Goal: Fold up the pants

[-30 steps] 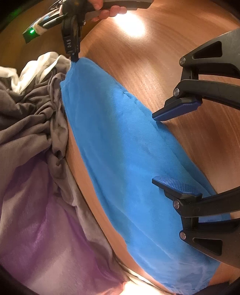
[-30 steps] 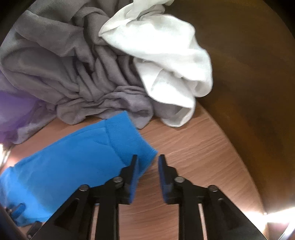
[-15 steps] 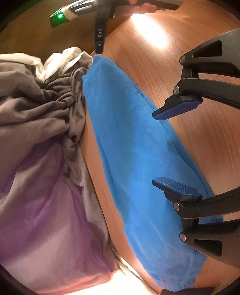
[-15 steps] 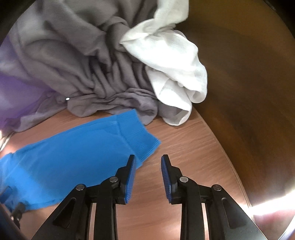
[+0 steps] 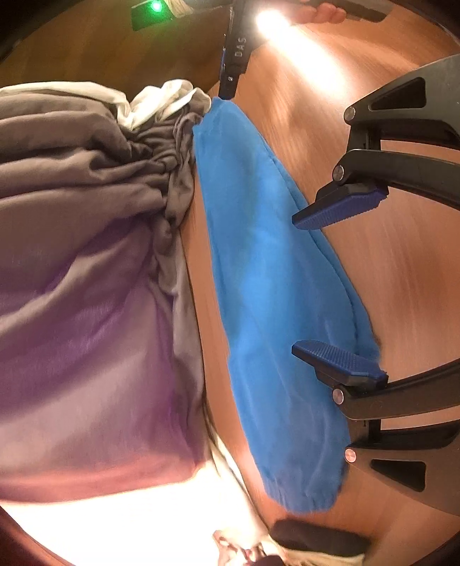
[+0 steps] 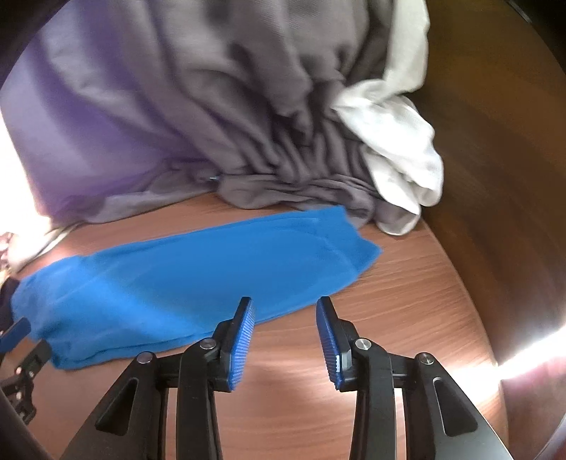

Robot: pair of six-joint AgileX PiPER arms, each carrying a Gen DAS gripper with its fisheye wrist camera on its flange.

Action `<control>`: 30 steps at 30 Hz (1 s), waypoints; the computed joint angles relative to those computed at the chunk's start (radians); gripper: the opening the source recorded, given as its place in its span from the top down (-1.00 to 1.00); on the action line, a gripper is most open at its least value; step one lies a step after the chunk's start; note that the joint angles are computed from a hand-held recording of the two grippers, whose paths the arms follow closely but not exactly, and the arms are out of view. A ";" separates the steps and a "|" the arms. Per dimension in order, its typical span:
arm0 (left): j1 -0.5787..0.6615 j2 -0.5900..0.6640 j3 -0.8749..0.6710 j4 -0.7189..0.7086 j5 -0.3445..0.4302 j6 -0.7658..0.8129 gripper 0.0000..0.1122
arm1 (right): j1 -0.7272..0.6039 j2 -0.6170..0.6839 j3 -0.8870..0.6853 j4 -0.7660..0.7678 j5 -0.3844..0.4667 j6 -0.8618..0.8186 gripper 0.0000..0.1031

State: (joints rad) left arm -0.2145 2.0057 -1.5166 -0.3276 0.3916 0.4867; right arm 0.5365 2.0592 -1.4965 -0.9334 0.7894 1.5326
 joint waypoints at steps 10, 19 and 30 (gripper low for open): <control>0.091 -0.057 0.163 0.116 -0.103 -0.043 -0.14 | 0.098 0.113 -0.164 0.075 -0.006 -0.112 0.29; 0.102 0.038 0.114 0.308 -0.110 -0.214 0.02 | 0.113 0.232 -0.319 0.190 -0.018 -0.283 0.29; 0.046 0.153 -0.003 0.579 -0.079 -0.447 0.14 | 0.079 0.301 -0.413 0.252 -0.029 -0.372 0.29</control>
State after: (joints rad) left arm -0.1689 2.1591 -1.5195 0.2517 0.3124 0.0398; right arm 0.6151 2.3604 -1.9096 -0.6814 0.7602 1.1607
